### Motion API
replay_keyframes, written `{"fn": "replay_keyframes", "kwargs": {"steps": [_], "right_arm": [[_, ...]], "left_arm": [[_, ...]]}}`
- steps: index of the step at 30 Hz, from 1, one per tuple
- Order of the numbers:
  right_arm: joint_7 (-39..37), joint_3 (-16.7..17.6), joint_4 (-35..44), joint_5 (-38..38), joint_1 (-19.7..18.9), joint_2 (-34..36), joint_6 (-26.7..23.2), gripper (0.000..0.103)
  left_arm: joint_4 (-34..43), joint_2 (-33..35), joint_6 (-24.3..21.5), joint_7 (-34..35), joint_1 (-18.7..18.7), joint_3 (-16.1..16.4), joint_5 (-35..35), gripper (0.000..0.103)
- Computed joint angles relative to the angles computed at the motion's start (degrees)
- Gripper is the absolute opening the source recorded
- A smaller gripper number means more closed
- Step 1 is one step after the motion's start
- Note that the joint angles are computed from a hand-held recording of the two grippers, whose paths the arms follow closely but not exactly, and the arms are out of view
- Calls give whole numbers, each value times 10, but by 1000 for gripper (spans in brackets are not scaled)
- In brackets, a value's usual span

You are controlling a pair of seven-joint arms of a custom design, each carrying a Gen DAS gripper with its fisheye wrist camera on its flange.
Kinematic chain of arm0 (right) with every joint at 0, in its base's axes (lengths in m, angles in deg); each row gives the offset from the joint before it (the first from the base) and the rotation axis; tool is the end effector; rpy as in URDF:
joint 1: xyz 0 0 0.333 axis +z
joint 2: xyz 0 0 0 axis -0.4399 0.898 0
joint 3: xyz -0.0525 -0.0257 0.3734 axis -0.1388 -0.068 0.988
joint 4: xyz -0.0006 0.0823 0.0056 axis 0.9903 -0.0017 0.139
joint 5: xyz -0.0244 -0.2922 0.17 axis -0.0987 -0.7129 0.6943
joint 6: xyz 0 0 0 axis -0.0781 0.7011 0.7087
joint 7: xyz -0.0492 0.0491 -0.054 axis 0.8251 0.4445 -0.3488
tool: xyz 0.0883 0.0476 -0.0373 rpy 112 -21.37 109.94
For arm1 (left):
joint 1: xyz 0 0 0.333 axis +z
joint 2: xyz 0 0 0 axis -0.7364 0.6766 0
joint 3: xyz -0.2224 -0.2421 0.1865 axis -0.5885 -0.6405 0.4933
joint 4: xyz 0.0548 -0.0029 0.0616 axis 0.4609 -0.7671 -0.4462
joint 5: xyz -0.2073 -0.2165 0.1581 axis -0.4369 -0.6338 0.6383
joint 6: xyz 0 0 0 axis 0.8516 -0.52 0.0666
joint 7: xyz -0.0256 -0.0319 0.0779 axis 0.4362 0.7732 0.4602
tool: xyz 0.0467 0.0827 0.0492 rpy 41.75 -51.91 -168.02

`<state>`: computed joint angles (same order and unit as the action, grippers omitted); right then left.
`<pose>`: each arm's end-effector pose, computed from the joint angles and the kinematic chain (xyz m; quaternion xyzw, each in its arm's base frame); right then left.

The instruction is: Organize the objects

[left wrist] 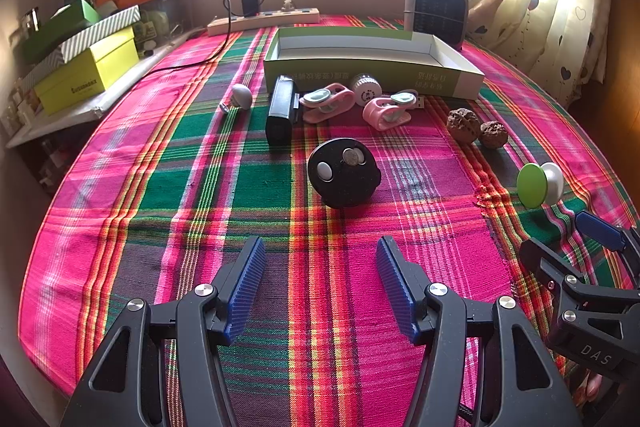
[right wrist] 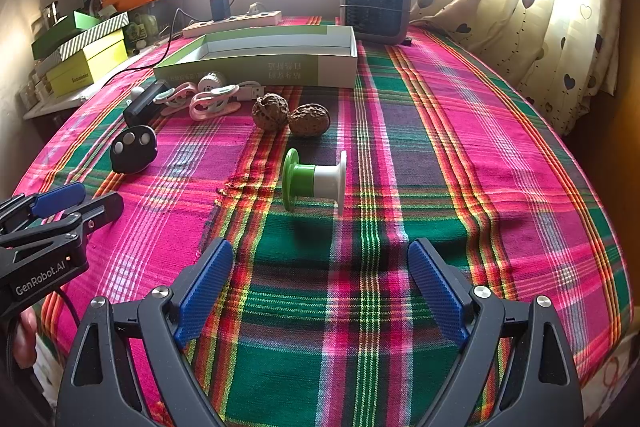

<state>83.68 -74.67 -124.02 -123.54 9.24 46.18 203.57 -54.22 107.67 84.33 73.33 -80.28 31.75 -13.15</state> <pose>0.6550 0.3664 0.4507 -0.6465 0.6667 -0.2694 0.2546 0.6710 -0.4392 0.4409 -0.5849 0.7252 -0.2846 0.2255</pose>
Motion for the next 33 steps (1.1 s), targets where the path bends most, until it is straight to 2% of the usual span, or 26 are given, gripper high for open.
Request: {"fn": "replay_keyframes", "kwargs": {"steps": [14,18,27,33], "right_arm": [[-5,0,10,6,-1,7,-4,90],[-13,4,15,13,-3,9,-9,90],[-73,27,90,65,-22,45,-53,90],[-102,33,116,96,-34,57,-63,90]], "left_arm": [[-15,-4,14,4,5,-1,1,57],[-3,2,13,27,15,-14,-14,57],[24,17,15,75,36,-34,-63,57],[85,49,-10,143,50,-60,-99,57]]}}
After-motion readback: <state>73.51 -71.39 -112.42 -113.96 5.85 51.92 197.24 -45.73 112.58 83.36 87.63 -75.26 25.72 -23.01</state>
